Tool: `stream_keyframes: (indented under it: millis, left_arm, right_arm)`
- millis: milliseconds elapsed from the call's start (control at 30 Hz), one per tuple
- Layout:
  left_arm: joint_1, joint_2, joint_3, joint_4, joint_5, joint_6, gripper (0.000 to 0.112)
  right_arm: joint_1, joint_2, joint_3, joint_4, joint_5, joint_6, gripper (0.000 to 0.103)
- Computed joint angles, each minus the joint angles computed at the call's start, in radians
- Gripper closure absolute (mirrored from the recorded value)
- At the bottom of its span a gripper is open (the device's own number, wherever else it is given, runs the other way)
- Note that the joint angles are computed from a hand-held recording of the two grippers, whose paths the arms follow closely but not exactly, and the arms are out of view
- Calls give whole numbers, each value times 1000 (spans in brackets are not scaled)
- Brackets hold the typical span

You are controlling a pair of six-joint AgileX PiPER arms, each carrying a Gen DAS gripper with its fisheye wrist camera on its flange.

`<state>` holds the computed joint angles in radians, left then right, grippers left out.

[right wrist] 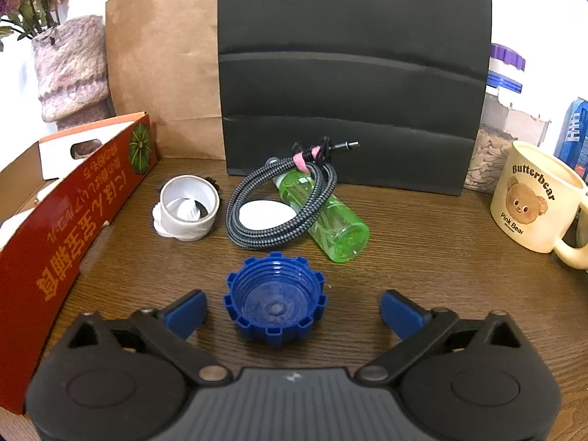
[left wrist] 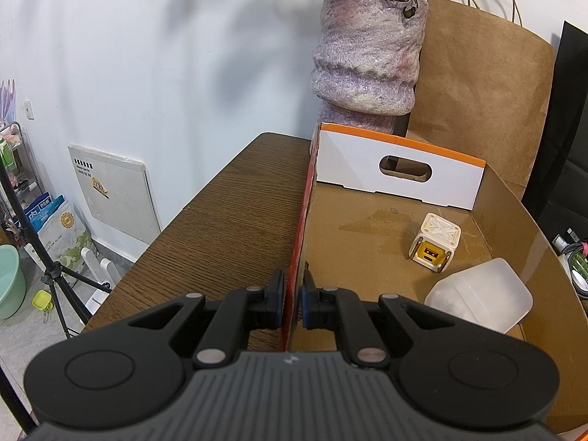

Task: Organize rigid objects
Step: 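Move the right gripper to the blue bottle cap and grasp it, then lift the blue cap and carry it over the orange box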

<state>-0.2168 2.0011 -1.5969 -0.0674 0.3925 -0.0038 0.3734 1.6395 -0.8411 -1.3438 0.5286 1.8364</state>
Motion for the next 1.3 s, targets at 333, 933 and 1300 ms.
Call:
stream_keyframes:
  millis: [333, 933, 1300]
  left_arm:
    - [0, 0, -1, -1, 0, 1, 103]
    - [0, -1, 1, 0, -1, 0, 103]
    - [1, 0, 0, -4, 0, 5, 103]
  right_arm:
    - [40, -13, 23, -95, 30, 99, 51]
    - [108, -29, 16, -203, 106, 166, 51]
    - [146, -28, -37, -246, 128, 163, 51]
